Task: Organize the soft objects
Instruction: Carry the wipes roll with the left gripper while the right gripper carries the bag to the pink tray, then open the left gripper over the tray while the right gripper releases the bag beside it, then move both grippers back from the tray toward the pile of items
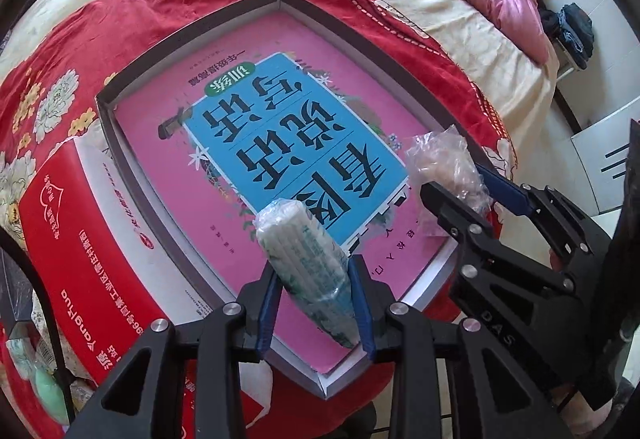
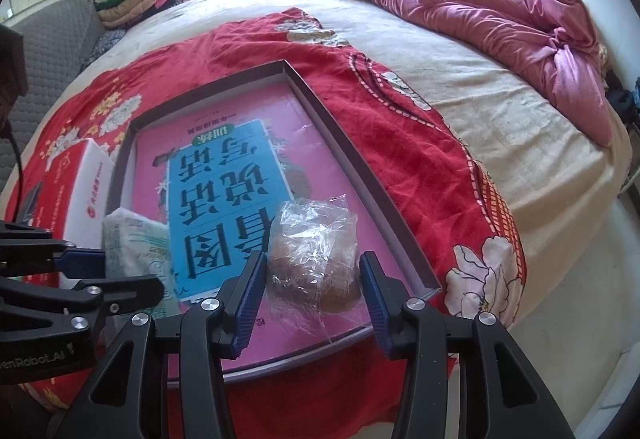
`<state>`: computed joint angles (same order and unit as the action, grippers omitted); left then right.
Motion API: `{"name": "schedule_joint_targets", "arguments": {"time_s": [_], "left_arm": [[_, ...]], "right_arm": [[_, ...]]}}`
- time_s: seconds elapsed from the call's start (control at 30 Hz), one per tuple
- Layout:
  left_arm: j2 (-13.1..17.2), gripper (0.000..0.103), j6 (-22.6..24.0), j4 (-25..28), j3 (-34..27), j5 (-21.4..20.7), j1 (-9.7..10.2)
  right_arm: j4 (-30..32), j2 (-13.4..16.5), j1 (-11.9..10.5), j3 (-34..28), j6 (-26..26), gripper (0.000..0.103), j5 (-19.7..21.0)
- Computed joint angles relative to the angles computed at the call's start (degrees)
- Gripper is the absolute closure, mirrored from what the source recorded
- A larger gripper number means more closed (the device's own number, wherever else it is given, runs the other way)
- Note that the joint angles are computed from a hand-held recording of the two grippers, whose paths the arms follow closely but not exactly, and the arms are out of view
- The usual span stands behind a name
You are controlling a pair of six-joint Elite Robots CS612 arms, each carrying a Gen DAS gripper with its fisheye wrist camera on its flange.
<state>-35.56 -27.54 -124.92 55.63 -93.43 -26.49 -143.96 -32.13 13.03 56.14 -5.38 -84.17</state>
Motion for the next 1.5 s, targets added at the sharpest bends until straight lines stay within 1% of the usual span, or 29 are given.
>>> {"name": "schedule_joint_targets", "arguments": {"time_s": [0.07, 0.17, 0.33, 0.37, 0.43, 0.47, 0.57, 0.67, 0.77, 0.83, 0.9, 1.0, 1.03, 1.07, 1.1, 1.17, 1.27, 1.33, 1.43, 1.5], "left_arm": [[0.1, 0.069, 0.0, 0.0, 0.0, 0.1, 0.0], [0.1, 0.069, 0.3, 0.5, -0.1, 0.7, -0.16], [0.0, 0.066, 0.8, 0.9, -0.1, 1.4, -0.28], [0.1, 0.065, 1.0, 1.1, -0.1, 1.8, -0.35], [-0.1, 0.056, 0.8, 1.1, 0.1, 2.7, -0.46], [-0.2, 0.053, 0.8, 0.9, 0.3, 2.2, -0.37], [-0.3, 0.052, 0.8, 0.9, 0.5, 2.4, -0.4], [-0.6, 0.046, 0.7, 0.4, 1.0, 2.1, -0.38], [-1.2, 0.044, 0.7, -0.6, 1.9, 2.3, -0.42], [-1.8, 0.043, 0.4, -1.9, 2.8, 2.3, -0.42], [-2.6, 0.039, 0.2, -3.5, 4.0, 2.1, -0.41], [-3.7, 0.037, 0.0, -4.8, 5.5, 3.2, -0.63], [-4.2, 0.036, -0.3, -5.2, 6.2, 3.8, -0.75], [-4.6, 0.035, -0.3, -5.6, 6.8, 4.1, -0.82], [-5.0, 0.033, -0.4, -6.1, 7.4, 4.6, -0.92], [-6.1, 0.032, -0.6, -7.0, 8.8, 5.9, -1.19], [-7.3, 0.03, -1.1, -8.8, 10.6, 6.5, -1.38], [-8.2, 0.03, -1.7, -9.8, 12.0, 7.9, -1.61], [-9.4, 0.027, -2.4, -11.3, 13.9, 8.5, -1.74], [-10.4, 0.024, -2.7, -12.2, 15.2, 9.4, -1.89]], "right_arm": [[0.8, 0.4, 0.2, -0.6, 0.1, 0.053, -0.8], [0.1, 0.6, 0.2, -0.7, 0.7, 0.053, -1.3], [1.1, 0.3, 0.2, -0.6, 1.3, 0.047, -2.0], [0.7, 0.1, 0.2, -0.2, 1.4, 0.046, -1.8], [-0.4, -0.3, 0.2, 0.5, 1.8, 0.043, -2.0], [-0.7, -0.5, 0.2, 0.9, 1.8, 0.042, -2.2], [-1.2, -1.2, 0.2, 1.7, 2.2, 0.042, -2.7], [-2.4, -2.0, 0.0, 2.9, 3.0, 0.042, -2.7], [-3.1, -2.8, -0.2, 3.8, 3.5, 0.042, -2.5], [-3.8, -3.4, -0.3, 4.5, 3.9, 0.042, -2.6], [-4.2, -3.8, -0.3, 5.0, 4.3, 0.042, -3.0], [-5.1, -4.5, -0.4, 5.8, 5.1, 0.041, -3.1], [-5.4, -4.8, -0.4, 6.1, 5.5, 0.04, -3.3], [-5.6, -5.1, -0.4, 6.4, 5.7, 0.033, -3.6], [-5.9, -5.3, -0.4, 6.6, 5.7, 0.031, -3.7], [-6.5, -5.7, -0.2, 7.2, 5.7, 0.031, -4.0], [-7.0, -6.4, 0.1, 7.9, 5.5, 0.031, -4.5], [-7.6, -7.0, 0.3, 8.6, 5.2, 0.03, -4.5], [-8.4, -7.9, 0.7, 9.7, 4.4, 0.03, -4.6], [-8.7, -8.3, 0.9, 10.2, 3.9, 0.03, -4.7]]}}
